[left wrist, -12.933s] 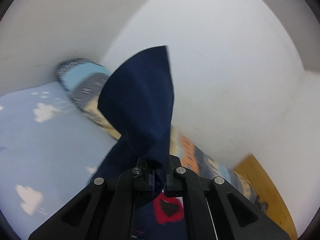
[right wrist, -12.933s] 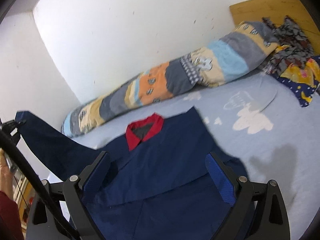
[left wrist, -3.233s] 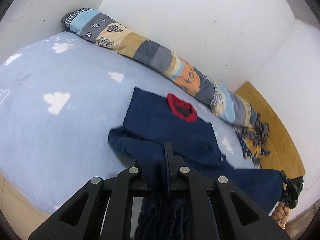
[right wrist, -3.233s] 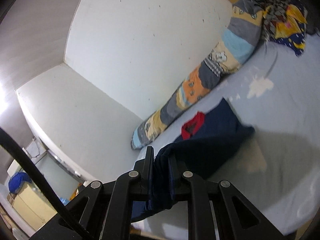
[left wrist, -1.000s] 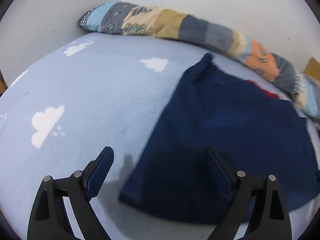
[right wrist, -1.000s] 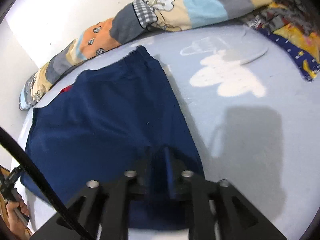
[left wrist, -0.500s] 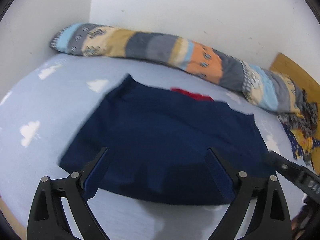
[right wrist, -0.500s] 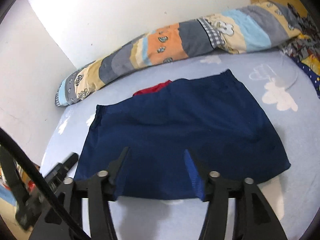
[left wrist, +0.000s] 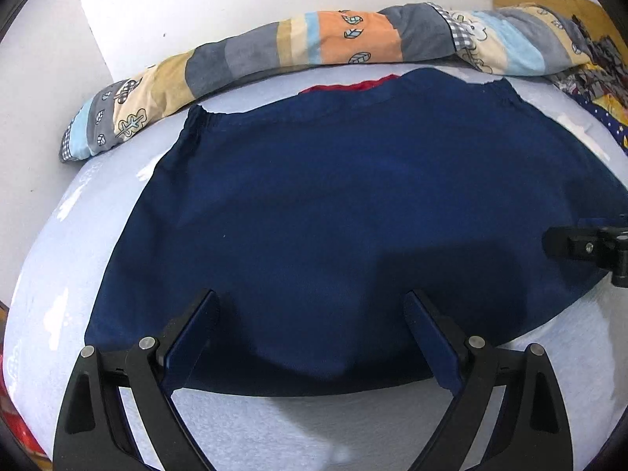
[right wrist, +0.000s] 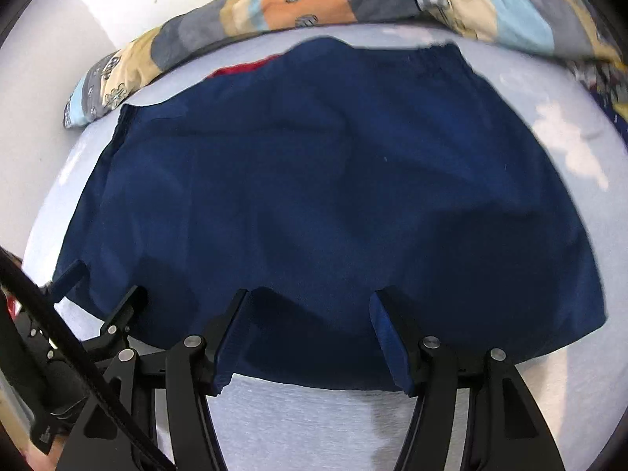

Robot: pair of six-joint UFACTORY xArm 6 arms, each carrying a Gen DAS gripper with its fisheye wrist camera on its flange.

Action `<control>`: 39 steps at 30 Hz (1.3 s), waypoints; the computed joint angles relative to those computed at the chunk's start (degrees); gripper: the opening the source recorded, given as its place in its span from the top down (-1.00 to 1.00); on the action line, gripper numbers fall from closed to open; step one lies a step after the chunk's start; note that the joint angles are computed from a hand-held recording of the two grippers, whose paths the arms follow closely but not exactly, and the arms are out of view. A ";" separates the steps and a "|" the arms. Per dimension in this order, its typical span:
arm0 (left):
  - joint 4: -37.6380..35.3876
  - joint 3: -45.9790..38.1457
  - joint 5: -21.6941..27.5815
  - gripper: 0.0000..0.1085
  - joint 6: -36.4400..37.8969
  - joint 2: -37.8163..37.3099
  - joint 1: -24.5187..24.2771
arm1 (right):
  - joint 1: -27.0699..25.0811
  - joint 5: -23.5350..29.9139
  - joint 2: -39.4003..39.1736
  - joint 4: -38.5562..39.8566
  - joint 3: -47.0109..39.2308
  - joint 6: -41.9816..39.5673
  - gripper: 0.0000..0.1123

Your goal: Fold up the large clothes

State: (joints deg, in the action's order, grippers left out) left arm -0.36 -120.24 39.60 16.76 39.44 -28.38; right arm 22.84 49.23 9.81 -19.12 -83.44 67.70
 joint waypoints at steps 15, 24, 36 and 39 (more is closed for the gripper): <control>9.78 16.46 -18.68 -0.74 3.13 -8.93 -1.42 | 1.14 0.88 -1.52 -4.97 -0.17 3.33 -0.20; 10.39 15.07 -18.20 -0.74 0.67 -8.30 -0.97 | 1.09 0.47 -1.02 -4.34 -0.53 2.25 -0.20; 10.86 14.01 -17.53 -0.74 0.04 -7.62 -0.87 | -0.42 0.15 -1.42 -1.50 1.93 2.72 -0.19; 10.82 13.50 -17.21 -0.74 -0.35 -7.34 -0.67 | -0.44 0.59 -1.68 -1.76 2.09 3.31 -0.19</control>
State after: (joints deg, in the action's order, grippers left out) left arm 10.45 -106.74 22.39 16.41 32.10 -29.06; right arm 22.40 49.83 8.14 -20.88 -81.35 71.01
